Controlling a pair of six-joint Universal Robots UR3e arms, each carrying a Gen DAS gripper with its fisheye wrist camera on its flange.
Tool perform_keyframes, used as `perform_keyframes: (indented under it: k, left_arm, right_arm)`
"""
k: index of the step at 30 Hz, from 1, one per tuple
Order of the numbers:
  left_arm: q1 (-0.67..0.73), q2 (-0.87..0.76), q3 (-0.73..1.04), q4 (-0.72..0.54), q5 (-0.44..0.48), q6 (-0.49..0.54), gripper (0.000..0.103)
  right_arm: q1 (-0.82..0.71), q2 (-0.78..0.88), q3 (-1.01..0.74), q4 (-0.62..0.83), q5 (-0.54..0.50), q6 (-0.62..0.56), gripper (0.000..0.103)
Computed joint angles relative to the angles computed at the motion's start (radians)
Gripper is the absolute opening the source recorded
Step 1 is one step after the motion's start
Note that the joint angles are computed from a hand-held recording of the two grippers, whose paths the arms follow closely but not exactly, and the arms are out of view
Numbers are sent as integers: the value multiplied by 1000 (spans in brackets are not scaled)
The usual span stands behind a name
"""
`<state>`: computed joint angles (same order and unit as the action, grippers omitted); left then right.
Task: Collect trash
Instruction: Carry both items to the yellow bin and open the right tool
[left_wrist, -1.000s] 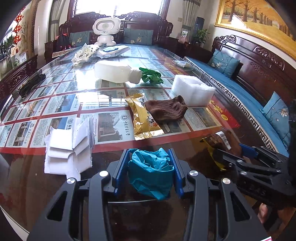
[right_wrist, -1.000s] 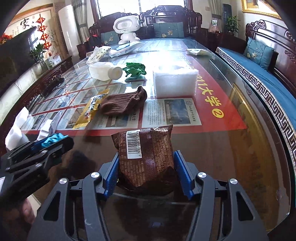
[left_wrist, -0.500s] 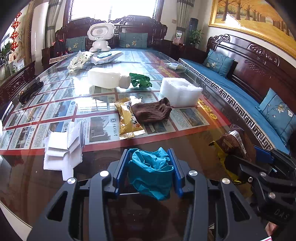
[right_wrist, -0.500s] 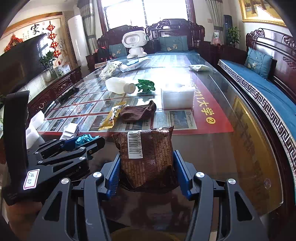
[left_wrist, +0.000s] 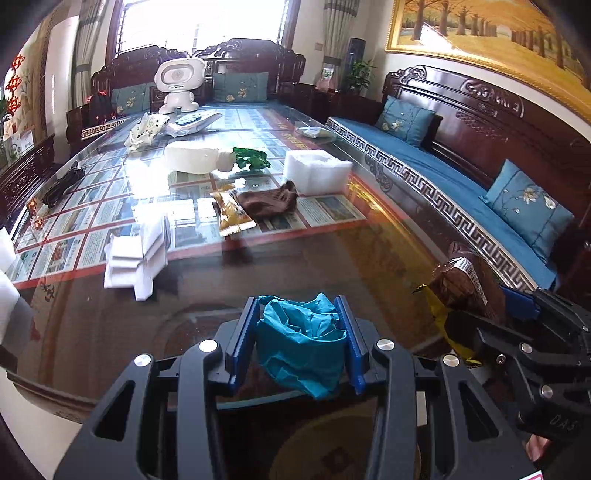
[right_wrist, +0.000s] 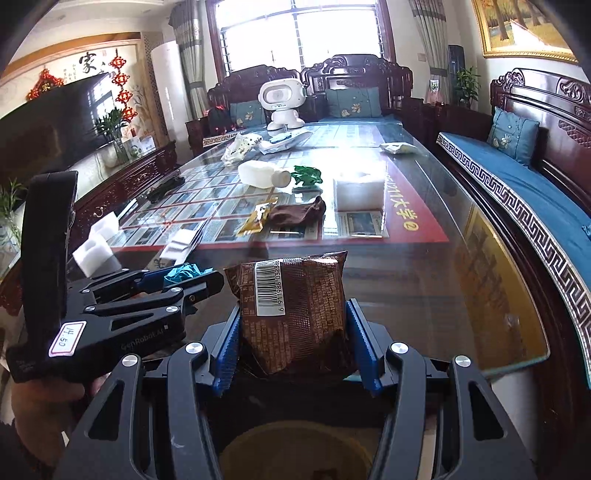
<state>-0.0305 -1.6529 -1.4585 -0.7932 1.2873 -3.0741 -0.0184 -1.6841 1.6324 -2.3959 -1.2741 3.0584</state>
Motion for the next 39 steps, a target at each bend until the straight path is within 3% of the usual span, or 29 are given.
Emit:
perform_keyframes:
  k: [11, 16, 23, 39]
  left_arm:
    - [87, 383, -428, -81, -172, 156, 42]
    - [97, 480, -553, -110, -199, 217, 42]
    - [65, 526, -667, -107, -175, 251, 42]
    - [18, 550, -750, -97, -145, 261, 42]
  right_arm:
    - [23, -337, 366, 13, -38, 26, 53]
    - [62, -433, 493, 0, -76, 56, 53]
    - [96, -519, 589, 27, -136, 93, 53]
    - [86, -601, 677, 74, -135, 91, 53]
